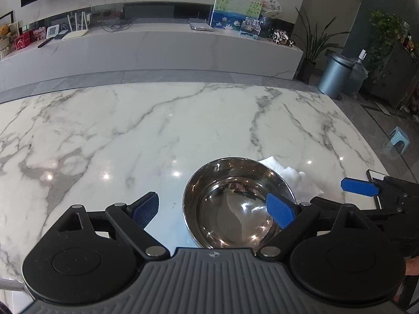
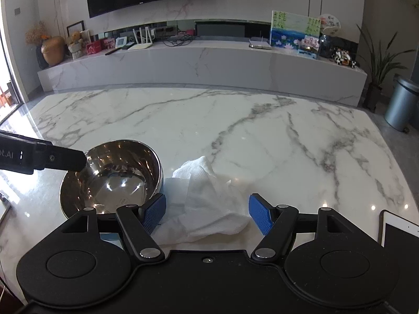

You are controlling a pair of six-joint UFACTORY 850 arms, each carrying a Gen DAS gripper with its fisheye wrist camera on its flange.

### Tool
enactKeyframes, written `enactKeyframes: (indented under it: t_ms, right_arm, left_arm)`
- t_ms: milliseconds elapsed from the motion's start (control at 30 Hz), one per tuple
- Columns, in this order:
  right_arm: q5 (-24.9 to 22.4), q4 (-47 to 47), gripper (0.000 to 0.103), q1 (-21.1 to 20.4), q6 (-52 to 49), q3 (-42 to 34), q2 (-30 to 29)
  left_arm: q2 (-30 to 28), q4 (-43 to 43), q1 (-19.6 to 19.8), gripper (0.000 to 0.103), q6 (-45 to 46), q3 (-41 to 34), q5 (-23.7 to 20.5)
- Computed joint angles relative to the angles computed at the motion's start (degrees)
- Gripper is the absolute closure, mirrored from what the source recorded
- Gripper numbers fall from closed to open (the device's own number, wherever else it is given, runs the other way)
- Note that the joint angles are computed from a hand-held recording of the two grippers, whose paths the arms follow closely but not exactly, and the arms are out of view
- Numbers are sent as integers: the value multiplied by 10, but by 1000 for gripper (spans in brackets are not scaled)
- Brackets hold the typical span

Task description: Clean bowl

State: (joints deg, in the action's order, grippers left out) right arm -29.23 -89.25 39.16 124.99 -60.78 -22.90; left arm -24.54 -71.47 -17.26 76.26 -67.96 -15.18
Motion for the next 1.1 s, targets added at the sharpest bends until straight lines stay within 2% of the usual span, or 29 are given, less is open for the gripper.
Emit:
enactKeyframes:
  t_ms: [100, 200, 433, 633, 700, 1100]
  right_arm:
    - [3, 6, 35, 1, -5, 0, 1]
    - [4, 20, 35, 3, -22, -2, 0]
    - [1, 20, 35, 5, -20, 2, 4]
    - [-1, 20, 35, 5, -18, 0, 3]
    - [-1, 21, 35, 5, -22, -1, 3]
    - [-3, 27, 35, 4, -25, -3, 2]
  left_arm:
    - [5, 28, -3, 13, -28, 4, 17]
    - [6, 107, -8, 13, -103, 2, 30]
    - [9, 74, -5, 13, -86, 5, 26]
    - [14, 85, -20, 13, -91, 12, 70]
    - [13, 87, -20, 13, -93, 11, 67]
    - [7, 177, -28, 13, -179, 4, 63]
